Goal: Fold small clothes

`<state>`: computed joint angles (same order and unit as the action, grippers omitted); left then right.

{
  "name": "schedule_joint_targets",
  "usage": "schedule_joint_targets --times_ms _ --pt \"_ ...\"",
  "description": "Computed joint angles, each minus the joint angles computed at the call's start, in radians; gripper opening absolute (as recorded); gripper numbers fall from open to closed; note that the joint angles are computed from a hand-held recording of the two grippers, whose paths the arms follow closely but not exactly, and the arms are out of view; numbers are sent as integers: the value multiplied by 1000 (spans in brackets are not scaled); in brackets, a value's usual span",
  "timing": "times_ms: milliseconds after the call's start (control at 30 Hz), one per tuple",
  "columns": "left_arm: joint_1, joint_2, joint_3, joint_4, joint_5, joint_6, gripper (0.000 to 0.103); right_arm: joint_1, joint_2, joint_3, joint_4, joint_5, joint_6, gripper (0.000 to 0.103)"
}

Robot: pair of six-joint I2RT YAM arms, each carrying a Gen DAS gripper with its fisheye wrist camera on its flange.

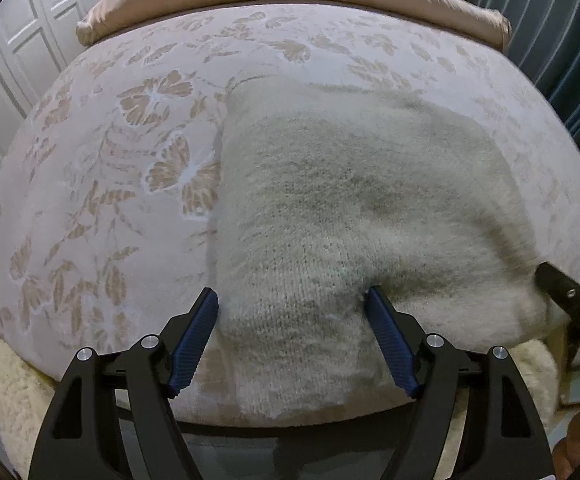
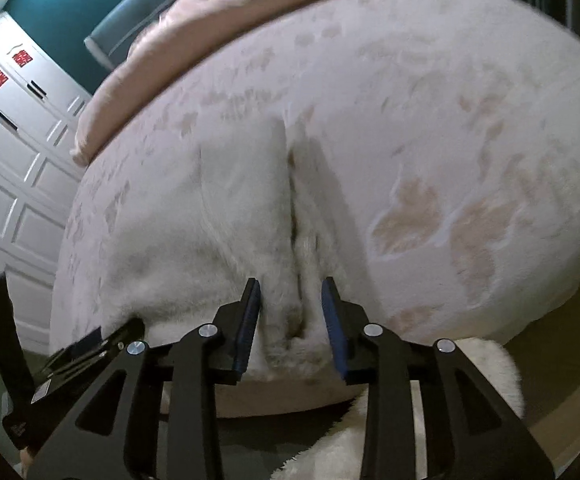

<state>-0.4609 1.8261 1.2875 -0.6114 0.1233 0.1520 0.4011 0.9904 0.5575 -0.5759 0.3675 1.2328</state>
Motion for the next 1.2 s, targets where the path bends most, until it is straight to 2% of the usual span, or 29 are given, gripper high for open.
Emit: schedule_joint_targets --times_ms 67,133,267,300,400,433,467,533,567,667,767,833,867,933,1000,1067,1100,1167,1200 --pt "30 -14 6 -26 30 -1 74 28 -22 52 -70 47 -19 32" --pt "79 -35 2 -44 51 5 74 22 -5 103 -43 29 -104 32" --pt "148 -43 12 -78 63 -1 74 5 182 218 92 -49 -242 32" --pt "160 -44 16 -84 66 1 74 -4 268 256 134 -82 -274 32" --pt "186 -47 15 -79 48 19 74 -53 579 355 258 -295 -352 32" --pt "193 -45 16 -79 48 22 74 -47 678 384 275 -308 -368 31" --pt "199 -41 20 -83 48 22 74 -23 726 407 296 -252 -393 31" --pt "210 -35 32 -98 57 19 74 -8 716 485 173 -215 -401 31" --pt "213 -39 30 -96 63 19 74 0 667 477 159 -201 -381 31" --pt "206 -49 16 -78 68 27 74 11 573 399 178 -182 -356 31" --pt "177 -33 16 -85 69 18 74 -9 625 329 251 -237 -344 29" --pt "158 -29 23 -106 84 16 74 -7 517 301 227 -225 -307 29" --pt "149 -37 17 -103 85 19 74 -7 483 293 216 -205 -294 29" --pt "131 -57 1 -89 85 28 74 26 366 261 131 -95 -250 29" --pt "108 -62 -7 -77 81 26 74 23 287 211 46 -53 -197 32" --pt "78 -51 -8 -68 71 17 74 -22 272 139 33 -94 -167 26" --pt "64 -49 -12 -60 65 12 74 -60 294 86 75 -135 -183 19" --pt "29 -37 -23 -35 36 14 74 -72 271 24 140 -153 -175 17" --pt "10 -31 -28 -25 14 18 74 -64 235 23 125 -147 -163 18"
